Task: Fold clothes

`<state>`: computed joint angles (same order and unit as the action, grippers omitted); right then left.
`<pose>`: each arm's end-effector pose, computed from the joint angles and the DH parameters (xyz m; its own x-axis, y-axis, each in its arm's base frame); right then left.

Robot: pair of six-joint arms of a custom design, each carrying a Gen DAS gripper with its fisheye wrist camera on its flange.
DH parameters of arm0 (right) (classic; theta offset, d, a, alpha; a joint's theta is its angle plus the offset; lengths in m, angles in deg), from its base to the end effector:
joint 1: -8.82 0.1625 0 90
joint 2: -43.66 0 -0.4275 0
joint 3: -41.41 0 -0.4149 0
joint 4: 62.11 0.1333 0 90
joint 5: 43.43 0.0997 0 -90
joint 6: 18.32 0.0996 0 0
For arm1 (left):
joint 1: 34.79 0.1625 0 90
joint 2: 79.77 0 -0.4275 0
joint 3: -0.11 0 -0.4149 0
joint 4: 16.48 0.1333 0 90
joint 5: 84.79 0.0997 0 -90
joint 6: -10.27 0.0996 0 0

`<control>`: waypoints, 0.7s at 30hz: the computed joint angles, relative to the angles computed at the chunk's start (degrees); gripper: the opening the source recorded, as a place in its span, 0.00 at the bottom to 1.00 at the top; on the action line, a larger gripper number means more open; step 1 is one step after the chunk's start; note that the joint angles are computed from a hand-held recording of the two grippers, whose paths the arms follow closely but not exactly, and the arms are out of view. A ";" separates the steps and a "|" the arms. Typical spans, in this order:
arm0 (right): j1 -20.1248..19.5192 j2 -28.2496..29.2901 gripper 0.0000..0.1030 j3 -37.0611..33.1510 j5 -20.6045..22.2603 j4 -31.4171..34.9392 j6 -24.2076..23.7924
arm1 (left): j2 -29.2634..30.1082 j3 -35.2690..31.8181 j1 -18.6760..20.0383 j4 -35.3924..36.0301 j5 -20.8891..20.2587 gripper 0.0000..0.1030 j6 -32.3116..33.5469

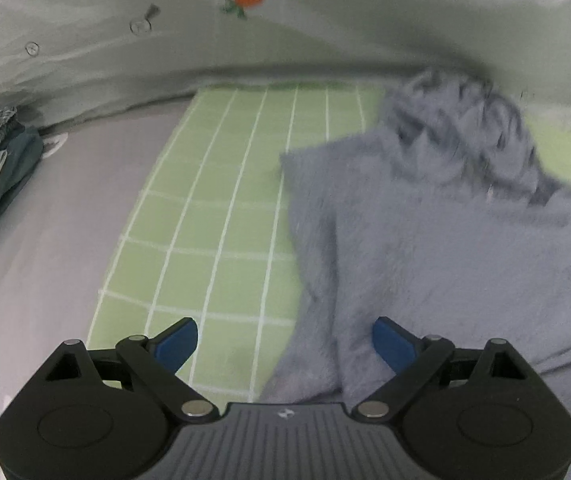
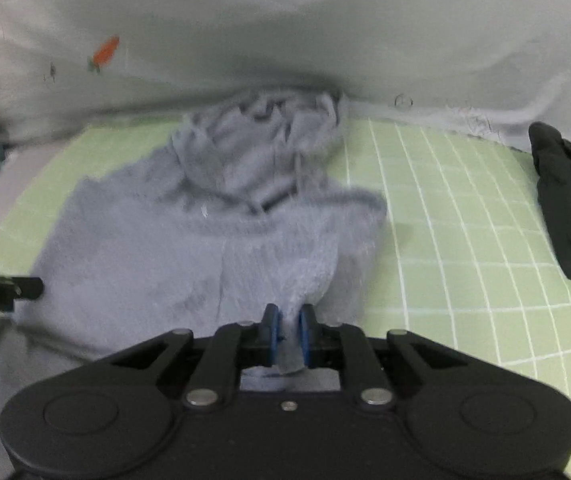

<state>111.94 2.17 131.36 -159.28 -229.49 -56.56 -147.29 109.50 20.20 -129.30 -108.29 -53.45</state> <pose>0.2523 -0.6866 0.1049 -0.6030 -0.5268 0.5991 -0.7282 0.6702 -0.1436 -0.1337 -0.5824 0.2105 -0.5548 -0.4843 -0.6765 0.1012 0.7677 -0.6327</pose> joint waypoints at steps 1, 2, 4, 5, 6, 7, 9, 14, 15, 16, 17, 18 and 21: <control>-0.01 0.31 0.13 0.06 -0.71 -0.03 -0.94 | -0.10 0.23 0.05 -0.24 -0.22 0.93 0.35; -0.01 0.54 0.13 0.01 -1.14 0.00 -1.14 | -0.20 0.46 0.10 -0.48 -0.44 0.94 0.71; 0.09 1.04 0.16 -0.56 -1.90 0.42 -0.58 | -0.26 0.36 0.26 0.70 -0.66 0.98 0.02; 0.15 1.31 0.24 -0.89 -2.41 0.56 -0.26 | -0.37 0.36 0.38 0.72 -0.88 0.99 -0.08; 0.25 1.68 0.35 -1.33 -3.19 0.39 -0.02 | -0.46 0.35 0.53 0.53 -1.18 1.00 -0.14; 0.32 1.88 0.40 -1.58 -3.96 -0.08 -0.13 | -0.54 0.32 0.69 0.06 -1.62 1.00 0.03; 0.41 1.95 0.61 -1.76 -5.21 -0.97 -0.61 | -0.92 0.29 1.05 -1.24 -2.80 1.00 1.05; 0.01 2.78 0.94 -4.02 -4.99 -1.80 -0.03 | -1.78 -0.41 2.07 -6.27 -5.26 1.00 3.67; -0.06 3.02 0.96 -4.78 -4.53 -1.93 0.21 | -1.91 -0.48 2.05 -7.75 -4.83 1.00 4.15; -0.12 3.35 0.97 -5.70 -4.04 -2.07 0.37 | -1.89 -0.68 2.09 -9.93 -4.31 1.00 5.45; -0.12 3.83 0.99 -6.78 -3.66 -2.12 0.52 | -1.76 -0.98 2.16 -12.48 -3.82 1.00 7.20; -0.10 4.50 0.99 -8.14 -3.38 -1.97 0.67 | -1.42 -1.56 2.36 -14.86 -3.43 1.00 9.06; -0.16 7.44 1.00 -13.76 -2.64 -0.67 1.09 | 1.17 -5.46 3.95 -21.50 -2.98 1.00 15.68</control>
